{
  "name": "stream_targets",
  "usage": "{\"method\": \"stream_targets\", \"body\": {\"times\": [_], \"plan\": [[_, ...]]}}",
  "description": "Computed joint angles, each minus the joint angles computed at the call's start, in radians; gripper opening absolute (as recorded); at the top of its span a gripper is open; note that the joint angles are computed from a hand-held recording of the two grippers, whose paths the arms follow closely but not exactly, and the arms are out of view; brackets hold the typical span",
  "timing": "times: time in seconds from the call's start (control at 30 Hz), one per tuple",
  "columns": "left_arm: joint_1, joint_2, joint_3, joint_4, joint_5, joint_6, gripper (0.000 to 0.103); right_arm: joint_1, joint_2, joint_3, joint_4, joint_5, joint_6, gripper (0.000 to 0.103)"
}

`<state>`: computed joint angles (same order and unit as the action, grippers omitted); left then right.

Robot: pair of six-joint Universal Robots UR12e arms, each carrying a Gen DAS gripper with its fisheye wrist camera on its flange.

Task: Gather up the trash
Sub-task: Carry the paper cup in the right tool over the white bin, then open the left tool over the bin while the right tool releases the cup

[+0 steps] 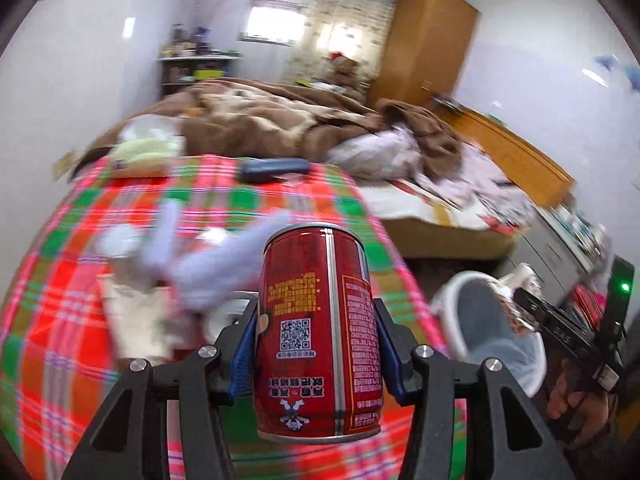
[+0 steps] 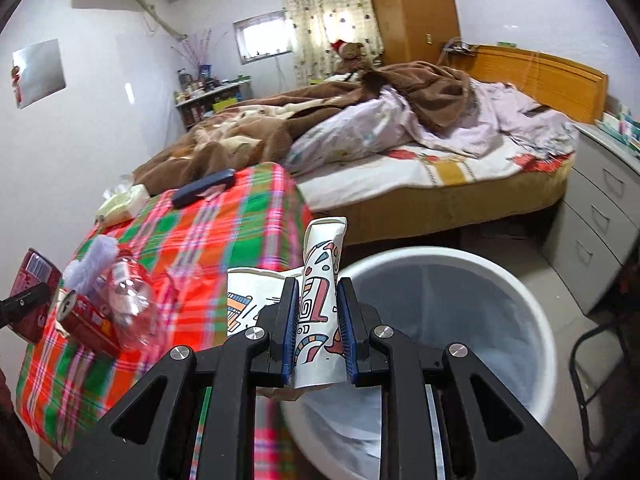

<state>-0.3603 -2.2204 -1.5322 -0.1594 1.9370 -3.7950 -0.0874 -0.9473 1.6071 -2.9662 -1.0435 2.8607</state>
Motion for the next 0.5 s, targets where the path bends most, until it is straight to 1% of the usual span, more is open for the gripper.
{"method": "stream_targets", "body": {"times": [0.17, 0.3, 0.5], "plan": [[-0.030, -0.085, 0.139, -0.046, -0.104, 0.083, 0.053, -0.021, 0.006, 0.000, 0.010, -0.037, 0.014, 0.020], [-0.048, -0.150, 0.239, -0.085, -0.170, 0.122, 0.053, -0.035, 0.014, -0.001, 0.018, -0.084, 0.020, 0.020], [-0.057, -0.244, 0.390, -0.203, -0.278, 0.172, 0.053, -0.044, 0.033, -0.020, 0.063, -0.143, -0.006, 0.020]]}}
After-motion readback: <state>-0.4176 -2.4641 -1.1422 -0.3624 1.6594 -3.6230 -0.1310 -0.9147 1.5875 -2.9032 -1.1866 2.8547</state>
